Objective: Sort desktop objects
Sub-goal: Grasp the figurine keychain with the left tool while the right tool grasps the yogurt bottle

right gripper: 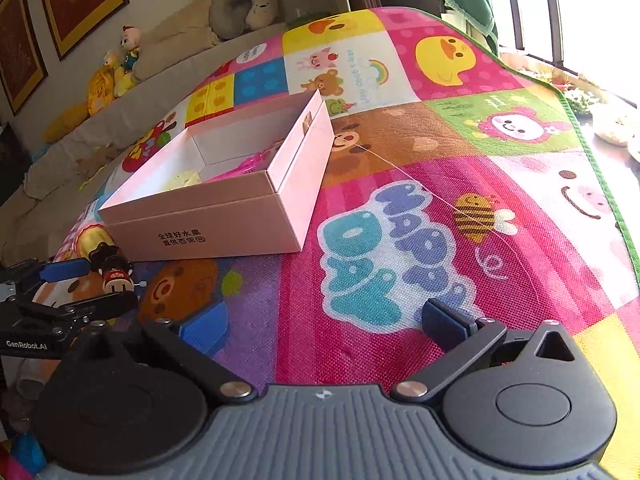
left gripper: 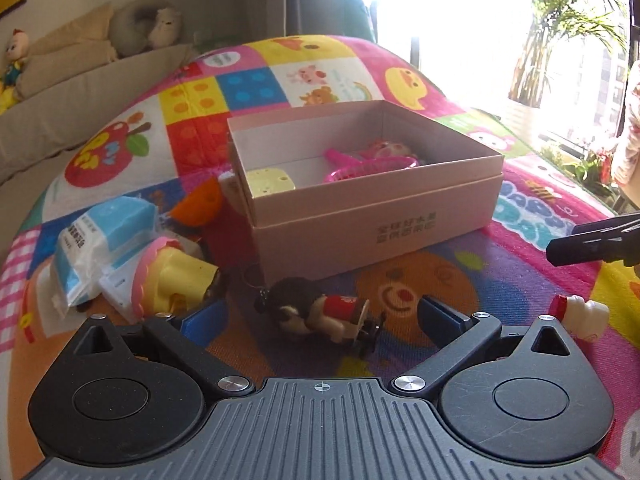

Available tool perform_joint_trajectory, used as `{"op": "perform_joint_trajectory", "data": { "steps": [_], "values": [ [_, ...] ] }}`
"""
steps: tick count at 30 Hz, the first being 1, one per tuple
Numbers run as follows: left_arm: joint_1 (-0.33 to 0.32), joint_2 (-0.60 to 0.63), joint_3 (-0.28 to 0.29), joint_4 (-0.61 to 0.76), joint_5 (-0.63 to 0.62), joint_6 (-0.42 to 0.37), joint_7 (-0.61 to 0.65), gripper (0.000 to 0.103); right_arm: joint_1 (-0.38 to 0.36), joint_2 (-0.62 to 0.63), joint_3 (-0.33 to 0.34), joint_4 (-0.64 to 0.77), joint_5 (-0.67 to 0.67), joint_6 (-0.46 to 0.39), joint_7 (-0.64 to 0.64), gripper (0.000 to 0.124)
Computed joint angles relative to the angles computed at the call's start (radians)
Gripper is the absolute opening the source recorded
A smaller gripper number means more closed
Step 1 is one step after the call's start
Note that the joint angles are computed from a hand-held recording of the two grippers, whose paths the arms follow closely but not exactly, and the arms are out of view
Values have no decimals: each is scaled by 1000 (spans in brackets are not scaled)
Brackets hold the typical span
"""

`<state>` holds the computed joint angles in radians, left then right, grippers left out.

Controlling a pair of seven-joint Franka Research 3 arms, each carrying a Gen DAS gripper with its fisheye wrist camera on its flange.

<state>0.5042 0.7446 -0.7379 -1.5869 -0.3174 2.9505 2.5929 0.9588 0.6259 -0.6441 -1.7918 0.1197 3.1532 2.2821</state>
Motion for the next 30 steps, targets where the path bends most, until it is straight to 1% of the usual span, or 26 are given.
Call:
{"op": "perform_joint_trajectory", "data": {
  "steps": [2,3,4,5,6,7,8,10,12,14,17,18,21,22,23,24,25,27,28,29,30],
  "values": [
    [-20,11,22,33,8,-44,-12,103,-2,-2,3,-4,5,10,0,103],
    [-17,12,16,34,1,-47,1,102,0,-1,1,-6,8,14,-2,103],
    [-8,14,3,26,-9,-34,22,100,2,1,-1,-4,12,13,-4,103],
    [-7,12,0,18,-13,-18,33,88,5,3,-4,-3,15,11,-7,103],
    [-16,6,11,13,-11,-7,26,75,11,6,-10,-1,16,7,-8,103],
    [-25,2,22,10,-9,6,16,77,17,10,-18,3,15,0,-8,103],
    [-22,1,19,3,-10,18,11,76,22,13,-24,6,13,-6,-6,103],
    [-2,-6,1,-21,-6,43,9,76,33,19,-38,13,2,-20,1,103],
    [38,-17,-33,-64,6,88,13,76,34,20,-40,14,-12,-25,10,103],
    [91,-34,-74,-117,13,128,7,76,31,19,-38,15,-21,-24,19,103],
    [200,-62,-155,-202,18,163,-8,76,31,19,-38,16,-34,-27,29,103],
    [236,-71,-180,-224,18,156,-20,76,30,19,-38,17,-39,-29,32,103],
    [341,-86,-254,-280,23,100,-49,76,34,23,-45,27,-62,-50,43,103],
    [359,-93,-265,-299,29,97,-61,77,33,23,-45,31,-73,-58,47,103],
    [378,-98,-277,-317,37,93,-68,80,26,20,-38,34,-87,-65,46,103],
    [395,-98,-290,-332,47,93,-73,85,9,10,-17,34,-101,-65,38,103],
    [411,-96,-304,-347,57,100,-75,87,-12,-4,9,28,-114,-56,26,103],
    [433,-92,-323,-376,81,132,-83,93,-37,-39,53,4,-135,-35,-3,103],
    [438,-90,-326,-387,93,149,-90,94,-44,-57,72,-13,-143,-22,-20,103],
    [441,-87,-329,-390,104,158,-100,95,-60,-82,104,-31,-152,-12,-53,103],
    [444,-82,-333,-390,114,165,-110,96,-68,-102,126,-44,-163,-14,-85,103]
  ]
}}
